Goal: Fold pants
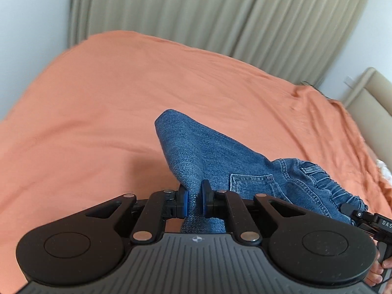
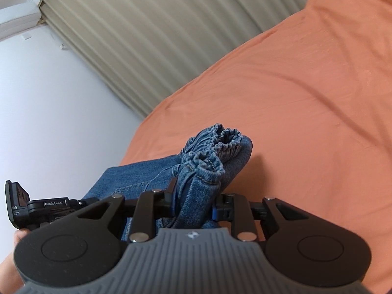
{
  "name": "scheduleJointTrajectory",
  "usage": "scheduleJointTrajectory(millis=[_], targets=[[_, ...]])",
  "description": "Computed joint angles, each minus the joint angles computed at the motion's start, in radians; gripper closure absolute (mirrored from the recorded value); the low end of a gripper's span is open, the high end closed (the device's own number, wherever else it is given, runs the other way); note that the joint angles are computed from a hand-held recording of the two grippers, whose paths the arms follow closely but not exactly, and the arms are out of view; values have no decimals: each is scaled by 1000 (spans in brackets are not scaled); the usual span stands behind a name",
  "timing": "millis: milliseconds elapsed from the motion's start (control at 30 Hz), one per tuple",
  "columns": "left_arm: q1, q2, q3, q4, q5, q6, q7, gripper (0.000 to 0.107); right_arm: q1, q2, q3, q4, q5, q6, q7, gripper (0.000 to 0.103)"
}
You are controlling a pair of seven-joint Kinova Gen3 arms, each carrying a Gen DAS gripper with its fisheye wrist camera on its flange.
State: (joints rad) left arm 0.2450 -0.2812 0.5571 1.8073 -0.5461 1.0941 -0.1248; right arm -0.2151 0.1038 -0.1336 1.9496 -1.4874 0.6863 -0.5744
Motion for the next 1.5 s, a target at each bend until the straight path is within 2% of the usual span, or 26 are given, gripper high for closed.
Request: scheduleJointTrajectory(millis=[133,300,433,567,633,700,767,800,833,933,1000,1067,1133,1200,1300,1333,1400,1433,1467,1500], targets=[[-3,-67,-82,59,53,3,-90,97,-61,58,-82,-50,-36,-103,17,83],[-37,-125,-155,201,148,-116,-138,97,-93,103,-167,-35,-60,-205,48,83],[-93,-139,-155,309,179,-222,-147,97,-121,119,-179,19,-140,-257,133,83],[-131,-158,-204,398,234,-339,-196,95,-135,149,-151,50,-129,-262,98,83],[-160,-151,-192,414,247,-364,-216,95,-109,169,-186,60,-127,-283,92,82],[-179,-155,-193,420,270,-377,-235,94,-71,187,-232,51,-66,-305,43,80],[-181,-172,-201,417,292,-363,-273,89,-91,192,-232,19,13,-322,-34,74],[-191,-180,-191,409,295,-344,-282,81,-118,185,-204,6,53,-320,-63,65],[-203,-190,-178,401,295,-321,-290,78,-157,172,-159,-4,94,-314,-91,55],[-218,-225,-154,375,309,-256,-312,76,-263,132,-41,-30,216,-334,-114,50],[-224,-252,-143,360,323,-220,-326,76,-263,122,-25,-58,297,-323,-131,50],[-239,-274,-117,340,332,-184,-330,76,-260,143,-7,-130,379,-268,-203,53],[-243,-287,-103,319,351,-159,-339,76,-233,190,-8,-211,419,-202,-285,73],[-231,-285,-100,298,381,-134,-360,76,-237,250,30,-292,416,-121,-366,71],[-231,-270,-54,269,401,-89,-373,76,-273,325,111,-383,407,-16,-488,58],[-225,-267,-46,266,409,-79,-376,76,-264,352,104,-407,410,4,-529,59],[-220,-253,-29,259,419,-61,-379,76,-209,388,35,-429,394,1,-564,61],[-220,-246,-21,258,419,-54,-377,76,-174,396,-11,-427,381,-17,-558,65],[-218,-240,-17,259,420,-50,-375,76,-145,405,-57,-428,371,-45,-545,73],[-216,-234,-13,261,420,-47,-371,76,-126,408,-91,-432,376,-72,-539,103]])
